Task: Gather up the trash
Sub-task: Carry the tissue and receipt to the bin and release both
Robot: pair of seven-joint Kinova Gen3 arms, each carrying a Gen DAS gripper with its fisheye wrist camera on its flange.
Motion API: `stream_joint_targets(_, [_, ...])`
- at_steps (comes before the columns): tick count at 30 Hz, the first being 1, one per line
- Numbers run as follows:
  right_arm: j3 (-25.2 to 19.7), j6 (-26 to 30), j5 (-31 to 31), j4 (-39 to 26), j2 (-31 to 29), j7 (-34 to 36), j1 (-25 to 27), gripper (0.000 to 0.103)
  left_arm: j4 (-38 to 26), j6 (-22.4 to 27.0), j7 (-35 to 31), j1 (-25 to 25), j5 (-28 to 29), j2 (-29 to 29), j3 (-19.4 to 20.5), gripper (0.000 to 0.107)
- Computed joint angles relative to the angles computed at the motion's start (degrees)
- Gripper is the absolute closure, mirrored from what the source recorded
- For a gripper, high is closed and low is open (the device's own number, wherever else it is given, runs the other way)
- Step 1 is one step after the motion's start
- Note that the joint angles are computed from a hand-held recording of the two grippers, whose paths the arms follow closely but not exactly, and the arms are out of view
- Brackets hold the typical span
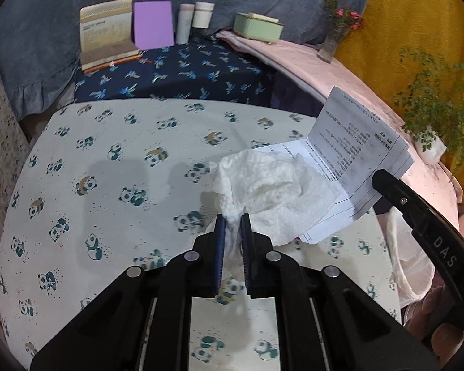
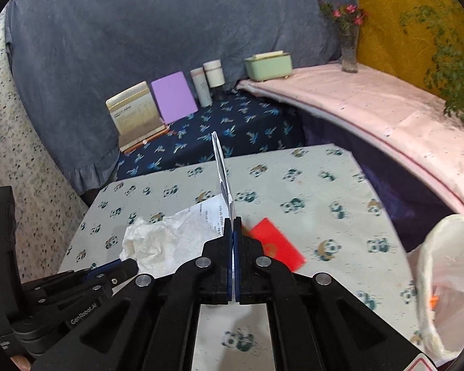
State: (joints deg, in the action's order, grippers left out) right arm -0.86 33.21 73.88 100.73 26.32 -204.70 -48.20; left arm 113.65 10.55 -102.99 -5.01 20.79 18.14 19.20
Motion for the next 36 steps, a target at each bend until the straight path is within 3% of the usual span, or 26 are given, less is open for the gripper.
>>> stream_joint_targets(7, [-2.1, 5.7, 3.9, 8.8, -6.4, -9.0, -0.2, 0.102, 1.5, -0.9, 1.7, 6.9, -1.4, -4.3, -0.7, 0.098])
stream_joint_targets(16, [-8.5, 14.6, 5.7, 20.4, -14.1, -19.9, 1.7, 0.102, -0.5, 0.0, 10.5, 22.8, -9.5, -5.4, -7.0, 0.098])
stream_joint_targets(21, [-12.2, 18.7, 4.4, 26.5, -17.9, -25.5, 3.7, 0.102, -3.4, 1.1, 16.5, 31.6, -16.0, -4.2, -10.0, 0.098])
stream_joint_targets(29, [-16.1, 23.0, 0.0, 35.8, -23.5, -33.5, 5.5, 0.102, -9.4, 3.6, 22.2, 40.4, -23.0, -0.7, -11.1, 0.098])
stream_joint_targets(36, [-17.8, 24.2, -3.4, 41.7, -27.2, -38.5, 6.8, 0.102, -15.5, 6.2, 23.8, 44.3, -25.6, 3.4, -9.9, 0.098])
